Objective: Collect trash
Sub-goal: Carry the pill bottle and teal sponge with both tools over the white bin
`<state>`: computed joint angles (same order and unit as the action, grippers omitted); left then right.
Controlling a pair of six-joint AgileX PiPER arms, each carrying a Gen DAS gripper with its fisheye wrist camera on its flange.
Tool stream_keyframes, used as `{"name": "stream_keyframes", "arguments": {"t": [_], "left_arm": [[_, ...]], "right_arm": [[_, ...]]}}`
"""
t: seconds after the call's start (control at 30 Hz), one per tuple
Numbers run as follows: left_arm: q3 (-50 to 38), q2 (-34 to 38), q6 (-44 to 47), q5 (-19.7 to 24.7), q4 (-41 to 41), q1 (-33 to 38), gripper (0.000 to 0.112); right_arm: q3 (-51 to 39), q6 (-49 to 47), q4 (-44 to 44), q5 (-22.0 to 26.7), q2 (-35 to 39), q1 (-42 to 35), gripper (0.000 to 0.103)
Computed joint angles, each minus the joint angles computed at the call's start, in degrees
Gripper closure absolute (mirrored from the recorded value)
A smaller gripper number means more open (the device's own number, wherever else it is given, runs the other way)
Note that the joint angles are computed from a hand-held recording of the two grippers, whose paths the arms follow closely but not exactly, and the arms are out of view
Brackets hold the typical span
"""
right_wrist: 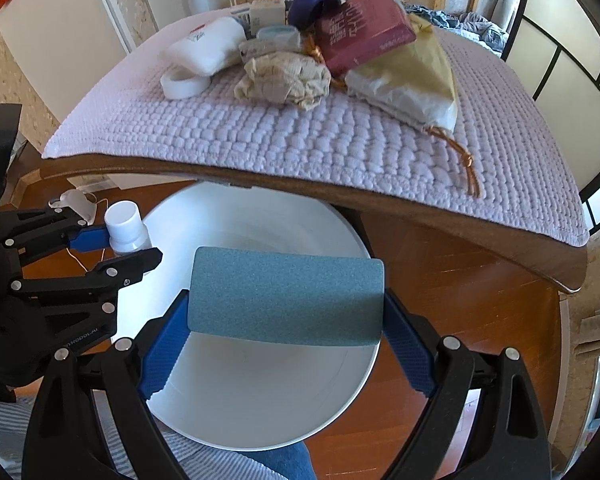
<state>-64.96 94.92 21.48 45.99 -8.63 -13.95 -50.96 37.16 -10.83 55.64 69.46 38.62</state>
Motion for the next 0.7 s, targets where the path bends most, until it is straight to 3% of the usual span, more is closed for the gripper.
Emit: {"name": "stream_keyframes", "arguments": {"t": [0.33,0.7], "left_arm": [[3.3,-0.3,-0.7,-2.1,0.5,-0.6,0.078],[0.5,3.5,0.9,-1.3,-0.6,0.3,0.078]], "right_arm": [[0.9,2.2,0.3,-3.1,3.1,2.0,0.014],[3.0,2.8,1.1,-6.8,5.7,1.6,0.014]]}}
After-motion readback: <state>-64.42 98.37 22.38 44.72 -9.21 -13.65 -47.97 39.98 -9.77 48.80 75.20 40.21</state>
